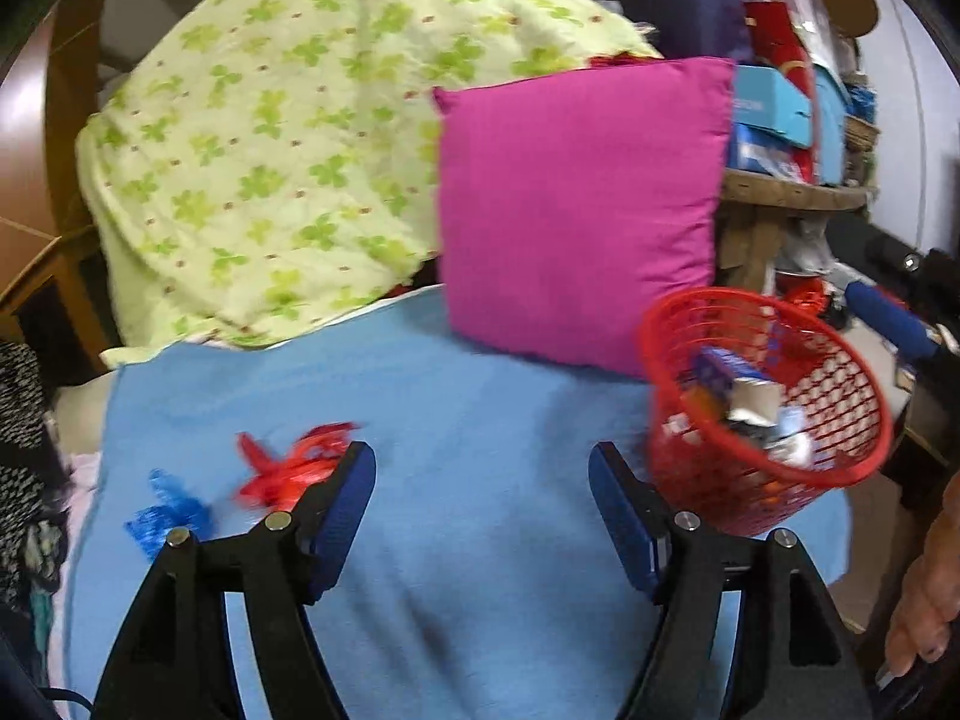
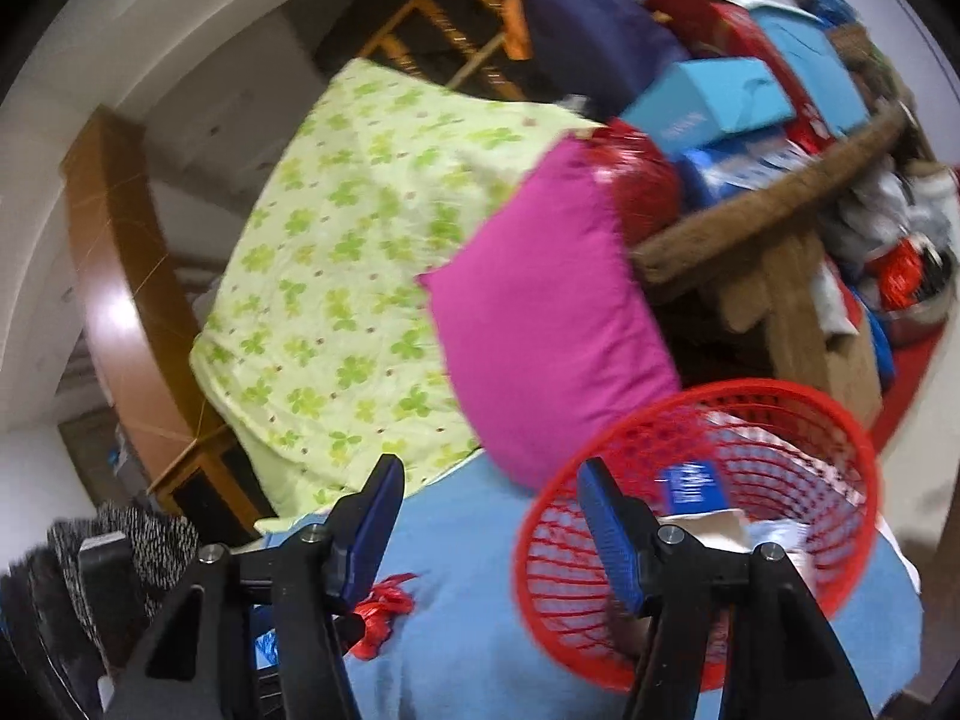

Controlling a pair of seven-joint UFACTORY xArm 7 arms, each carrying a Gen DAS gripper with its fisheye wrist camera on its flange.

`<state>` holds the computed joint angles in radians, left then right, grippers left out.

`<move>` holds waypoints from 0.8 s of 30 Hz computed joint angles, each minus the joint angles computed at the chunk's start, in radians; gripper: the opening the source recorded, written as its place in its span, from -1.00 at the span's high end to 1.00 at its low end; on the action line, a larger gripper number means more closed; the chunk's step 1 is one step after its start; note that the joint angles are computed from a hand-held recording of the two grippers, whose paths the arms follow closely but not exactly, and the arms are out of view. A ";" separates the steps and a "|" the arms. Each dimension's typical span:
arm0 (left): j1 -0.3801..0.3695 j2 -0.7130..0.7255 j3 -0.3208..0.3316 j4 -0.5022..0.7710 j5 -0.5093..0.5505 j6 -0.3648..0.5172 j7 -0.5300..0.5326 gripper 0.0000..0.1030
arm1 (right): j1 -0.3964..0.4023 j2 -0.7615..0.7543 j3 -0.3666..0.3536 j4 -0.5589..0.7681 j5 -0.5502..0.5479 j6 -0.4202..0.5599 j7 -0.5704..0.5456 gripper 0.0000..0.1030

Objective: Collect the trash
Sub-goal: 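Drop the toothpaste box into the red basket with the left tool while the right tool releases the cloth, then grasp the blue plastic bag with the left tool while the right tool grasps the red plastic bag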

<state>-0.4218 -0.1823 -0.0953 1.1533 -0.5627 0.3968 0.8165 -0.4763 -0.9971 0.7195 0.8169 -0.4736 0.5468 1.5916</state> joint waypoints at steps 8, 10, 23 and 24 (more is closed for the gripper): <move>0.066 0.035 0.049 0.014 -0.028 -0.017 0.033 -0.45 | -0.124 0.208 0.164 0.180 -0.042 -0.033 -0.017 -0.26; 0.084 0.050 0.055 0.024 -0.041 -0.012 0.043 -0.45 | -0.149 0.254 0.200 0.215 -0.045 -0.028 -0.013 -0.26; 0.315 0.267 0.077 0.107 0.091 -0.026 -0.153 -0.49 | -0.241 0.663 0.424 0.408 -0.163 0.079 0.000 -0.26; 0.330 0.287 0.076 0.129 0.113 -0.012 -0.195 -0.49 | -0.255 0.696 0.451 0.421 -0.187 0.087 0.010 -0.26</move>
